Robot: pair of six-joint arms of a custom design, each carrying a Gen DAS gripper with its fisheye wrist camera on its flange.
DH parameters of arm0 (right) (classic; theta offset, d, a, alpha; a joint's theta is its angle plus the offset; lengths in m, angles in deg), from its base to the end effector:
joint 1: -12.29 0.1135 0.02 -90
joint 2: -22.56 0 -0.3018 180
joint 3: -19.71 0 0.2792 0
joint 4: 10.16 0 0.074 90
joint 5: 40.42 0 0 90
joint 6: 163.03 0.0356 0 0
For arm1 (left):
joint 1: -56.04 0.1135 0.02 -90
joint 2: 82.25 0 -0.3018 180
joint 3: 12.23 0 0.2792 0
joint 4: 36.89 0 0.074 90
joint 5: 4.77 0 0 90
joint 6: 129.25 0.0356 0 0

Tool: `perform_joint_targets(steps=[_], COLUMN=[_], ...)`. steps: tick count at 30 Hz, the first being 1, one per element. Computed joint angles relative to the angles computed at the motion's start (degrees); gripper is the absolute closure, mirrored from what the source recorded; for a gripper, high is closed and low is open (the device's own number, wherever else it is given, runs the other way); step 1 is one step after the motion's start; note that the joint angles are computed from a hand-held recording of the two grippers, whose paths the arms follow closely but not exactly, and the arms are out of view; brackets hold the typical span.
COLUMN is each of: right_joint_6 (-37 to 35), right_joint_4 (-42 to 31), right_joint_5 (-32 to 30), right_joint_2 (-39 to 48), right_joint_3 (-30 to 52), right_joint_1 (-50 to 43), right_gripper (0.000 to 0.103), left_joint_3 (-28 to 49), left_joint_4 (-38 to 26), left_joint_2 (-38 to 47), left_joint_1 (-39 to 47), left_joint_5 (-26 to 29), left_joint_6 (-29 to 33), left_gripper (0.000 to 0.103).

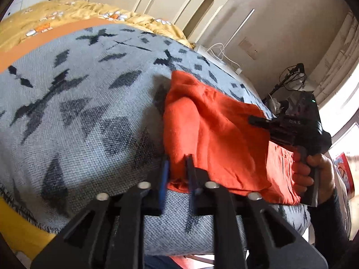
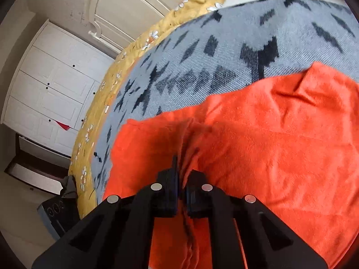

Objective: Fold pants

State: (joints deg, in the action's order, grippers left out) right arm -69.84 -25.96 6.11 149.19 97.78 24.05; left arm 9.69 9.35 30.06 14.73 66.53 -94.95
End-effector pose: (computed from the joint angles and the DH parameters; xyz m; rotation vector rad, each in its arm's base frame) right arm 0.4141 0.1112 0.0564 -0.4281 2.5667 1.1011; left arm 0.1652 -0.1300 0.0385 -0.4538 2.2965 -0.4850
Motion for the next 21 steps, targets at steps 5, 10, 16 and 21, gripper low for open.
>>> perform_joint_targets(steps=[5,10,16,21], right_joint_6=[-1.8,-2.1,-4.7,-6.6], right_joint_4=[-1.9,-2.7,-6.0,-8.3], right_joint_5=[-0.6,-0.7,-2.5,-3.6], right_joint_2=[0.3,2.8,3.4,3.8], right_joint_3=[0.1,2.1,3.6,5.0], right_joint_1=[-1.5,-1.4,-2.2,-2.6], right_gripper=[0.096,0.096,0.096,0.096], left_joint_3=[8.4,27.1,41.4,46.1], left_joint_4=[-30.2,-38.5,-43.9,-52.3], left_joint_2=[-13.7,-1.3,12.1,15.9], left_joint_1=[-16.3,-25.8,-26.1,-26.2], left_joint_5=[-23.2,-25.0,-26.8,-29.1], left_joint_6=[1.3,18.5,24.3,25.3], left_gripper=[0.046,0.063,0.075,0.078])
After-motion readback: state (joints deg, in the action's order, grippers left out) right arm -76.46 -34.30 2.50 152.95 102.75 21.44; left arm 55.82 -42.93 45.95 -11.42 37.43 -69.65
